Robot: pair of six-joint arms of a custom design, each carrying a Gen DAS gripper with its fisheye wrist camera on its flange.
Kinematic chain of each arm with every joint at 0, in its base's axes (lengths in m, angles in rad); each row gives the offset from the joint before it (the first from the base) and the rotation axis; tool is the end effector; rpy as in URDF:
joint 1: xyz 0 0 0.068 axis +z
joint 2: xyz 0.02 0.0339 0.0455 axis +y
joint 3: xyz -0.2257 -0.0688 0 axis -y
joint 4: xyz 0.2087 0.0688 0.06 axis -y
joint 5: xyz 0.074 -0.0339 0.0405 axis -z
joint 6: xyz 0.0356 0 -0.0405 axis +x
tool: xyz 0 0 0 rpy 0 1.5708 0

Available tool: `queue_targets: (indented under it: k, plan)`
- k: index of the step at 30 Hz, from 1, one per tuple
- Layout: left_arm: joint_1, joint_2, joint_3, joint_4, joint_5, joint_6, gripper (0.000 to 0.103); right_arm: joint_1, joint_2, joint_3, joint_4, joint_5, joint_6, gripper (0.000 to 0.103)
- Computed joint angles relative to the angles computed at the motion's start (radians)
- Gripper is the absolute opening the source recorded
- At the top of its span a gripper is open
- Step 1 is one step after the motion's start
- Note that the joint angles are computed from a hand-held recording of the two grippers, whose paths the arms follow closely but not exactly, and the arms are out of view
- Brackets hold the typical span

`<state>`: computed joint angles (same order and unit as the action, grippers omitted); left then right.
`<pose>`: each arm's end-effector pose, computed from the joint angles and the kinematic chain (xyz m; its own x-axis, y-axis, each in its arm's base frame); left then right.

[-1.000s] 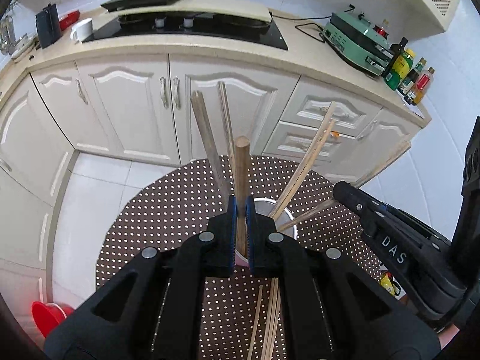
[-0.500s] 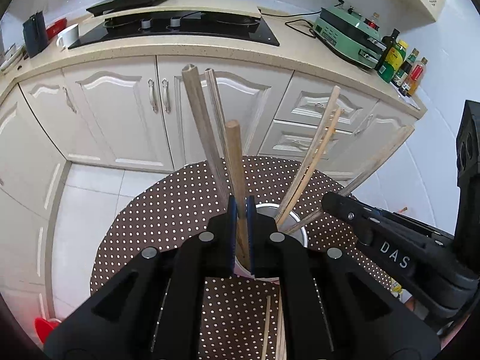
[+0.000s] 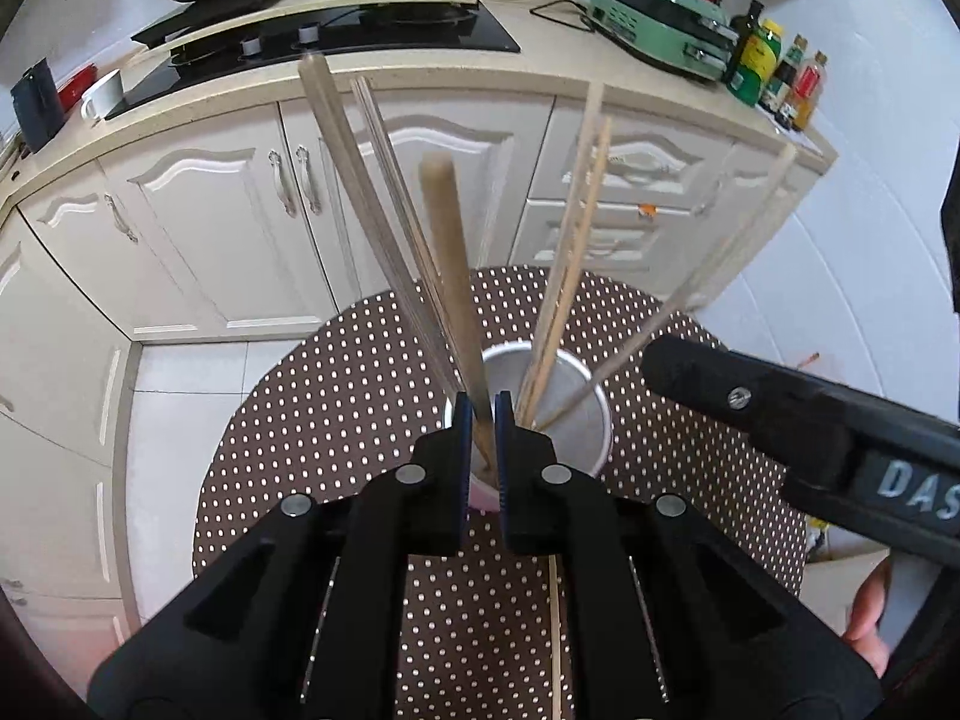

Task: Organize utensils
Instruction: 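Lower the chopsticks into the pink cup and open both grippers, then move both open grippers back down to the chopstick pile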

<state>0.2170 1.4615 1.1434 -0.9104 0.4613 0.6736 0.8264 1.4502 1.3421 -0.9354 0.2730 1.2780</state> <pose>0.2455 0.0379 0.2298 -0.7482 0.4071 -0.5239 0.5372 0.8351 -0.1183 0.1841 0.1857 0.2811 -0.7591 0.5368 -0.3683 0.3827 0.8257 0.4145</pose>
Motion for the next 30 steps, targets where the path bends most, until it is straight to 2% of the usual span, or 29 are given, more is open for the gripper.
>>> queue_targets:
  k: [11,20,25,30]
  plan:
    - [0.043,-0.098,-0.051,-0.069,0.016,0.07,0.008,0.119,-0.058,0.012,-0.139,0.097,0.142,0.075]
    - [0.111,-0.196,-0.076,-0.158,0.028,0.124,0.008,0.231,-0.077,0.027,-0.232,0.138,0.266,0.083]
    - [0.19,-0.255,-0.101,-0.228,0.044,0.187,0.008,0.308,-0.07,0.035,-0.285,0.145,0.345,0.088]
    - [0.317,-0.297,-0.118,-0.308,0.075,0.305,0.008,0.395,-0.04,0.046,-0.312,0.152,0.411,0.09]
